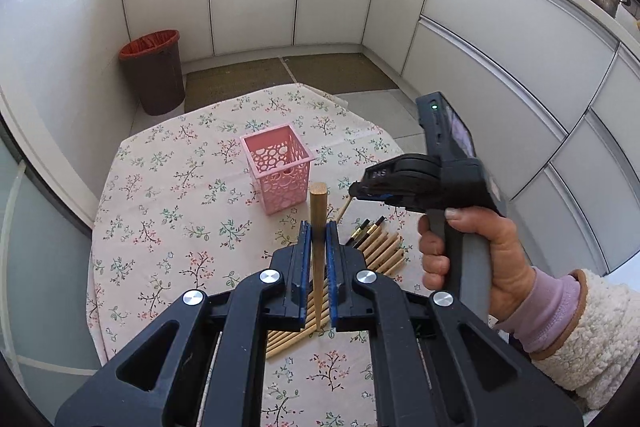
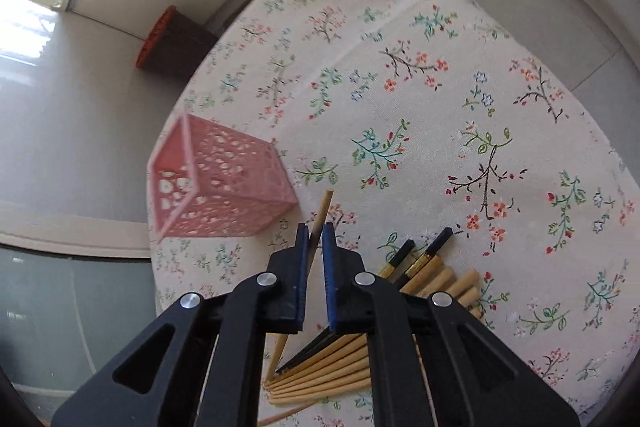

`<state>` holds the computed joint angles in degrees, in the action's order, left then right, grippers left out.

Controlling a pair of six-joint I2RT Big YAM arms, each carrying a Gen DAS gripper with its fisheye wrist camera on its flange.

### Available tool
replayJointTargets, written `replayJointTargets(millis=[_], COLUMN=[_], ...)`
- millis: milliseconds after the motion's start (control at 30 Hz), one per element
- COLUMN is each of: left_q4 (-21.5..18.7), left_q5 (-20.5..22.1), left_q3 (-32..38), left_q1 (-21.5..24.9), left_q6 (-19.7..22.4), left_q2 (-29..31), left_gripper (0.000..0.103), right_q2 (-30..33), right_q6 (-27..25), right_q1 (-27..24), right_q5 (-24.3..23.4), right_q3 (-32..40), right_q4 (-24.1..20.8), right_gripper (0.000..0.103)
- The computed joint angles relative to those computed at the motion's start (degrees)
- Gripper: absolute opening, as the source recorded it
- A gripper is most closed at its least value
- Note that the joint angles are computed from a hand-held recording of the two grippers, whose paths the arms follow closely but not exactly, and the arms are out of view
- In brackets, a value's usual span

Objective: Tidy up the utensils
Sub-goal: 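Carry the chopstick over the pink cup and open the left tool to drop it in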

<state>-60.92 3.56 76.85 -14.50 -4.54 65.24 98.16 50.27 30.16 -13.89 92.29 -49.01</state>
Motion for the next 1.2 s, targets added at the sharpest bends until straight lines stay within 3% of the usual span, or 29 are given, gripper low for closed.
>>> replayJointTargets(millis=[267, 567, 933, 1200], left_q4=[2.00, 3.65, 10.24, 11.33], left_q5=[0.19, -2.94, -12.11, -11.74], left_q3=[1.93, 8.27, 15.68, 17.18], left_q1=[0.01, -0.74, -1.23, 0.99], left_q6=[-1.31, -2.99, -6.75, -7.88], left_q2=[-3.66, -2.01, 5.98, 12.80], left_gripper=[0.006, 0.006, 0.006, 0.007], right_q2=[-12.49, -17.65, -13.59, -7.57], right_q6=[-7.43, -11.67, -15.17, -15.96], right_q1=[1.24, -0.69, -1.16, -1.50], right_q5=[7.88, 12.46, 13.81, 12.04], right_q3=[-2.90, 1.36, 11.12, 14.10], right_q4=[0.87, 1.59, 4.76, 6.49], right_gripper=[0.006, 0.005, 0.006, 0.006])
